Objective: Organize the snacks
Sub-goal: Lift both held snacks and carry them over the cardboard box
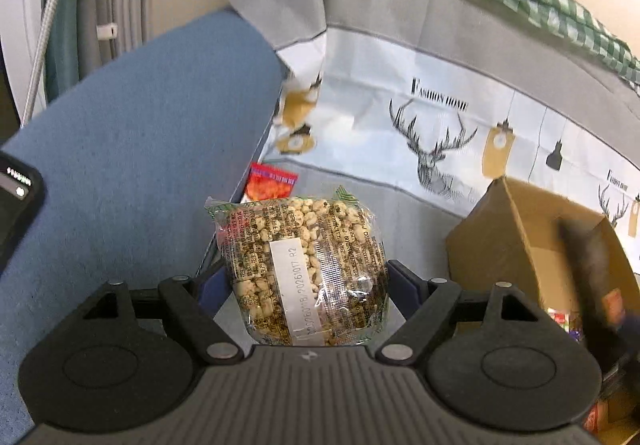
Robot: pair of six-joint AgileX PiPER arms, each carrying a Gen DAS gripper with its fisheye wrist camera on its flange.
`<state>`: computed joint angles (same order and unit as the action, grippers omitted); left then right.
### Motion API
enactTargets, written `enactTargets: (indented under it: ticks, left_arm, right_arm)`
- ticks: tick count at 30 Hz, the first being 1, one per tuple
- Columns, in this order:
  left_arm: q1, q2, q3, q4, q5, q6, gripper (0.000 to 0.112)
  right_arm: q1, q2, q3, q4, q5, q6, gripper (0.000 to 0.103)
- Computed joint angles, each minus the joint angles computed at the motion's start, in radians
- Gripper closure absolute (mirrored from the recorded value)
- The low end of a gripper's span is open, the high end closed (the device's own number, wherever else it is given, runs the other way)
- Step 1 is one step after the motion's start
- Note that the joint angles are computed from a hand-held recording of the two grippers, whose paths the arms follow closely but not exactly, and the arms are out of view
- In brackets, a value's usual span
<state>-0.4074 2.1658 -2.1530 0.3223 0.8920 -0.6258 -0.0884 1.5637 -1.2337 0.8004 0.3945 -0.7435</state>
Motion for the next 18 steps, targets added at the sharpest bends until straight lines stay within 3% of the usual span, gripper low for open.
enactTargets:
  ticks: [8,11,15,18]
  left_arm:
    - [-0.040,0.021,-0.048,0.028,-0.050,-0.015,0.027]
    - [-0.055,0.047,-0.095,0.026,-0.052,-0.013,0.027]
    - [-0.087,0.111,-0.203,0.024,-0.043,0.001,0.027]
    - [-0.118,0.166,-0.298,0.033,-0.046,0.018,0.027]
  right_arm:
    - [-0.247,0.073,-0.177,0.165,0.146,-0.194,0.062]
    - [-0.311,0.105,-0.146,0.281,0.121,-0.326,0.062]
    - [-0.345,0.164,-0.156,0.230,0.128,-0.248,0.062]
    - [-0.365,0.157,-0.129,0.323,0.109,-0.372,0.062]
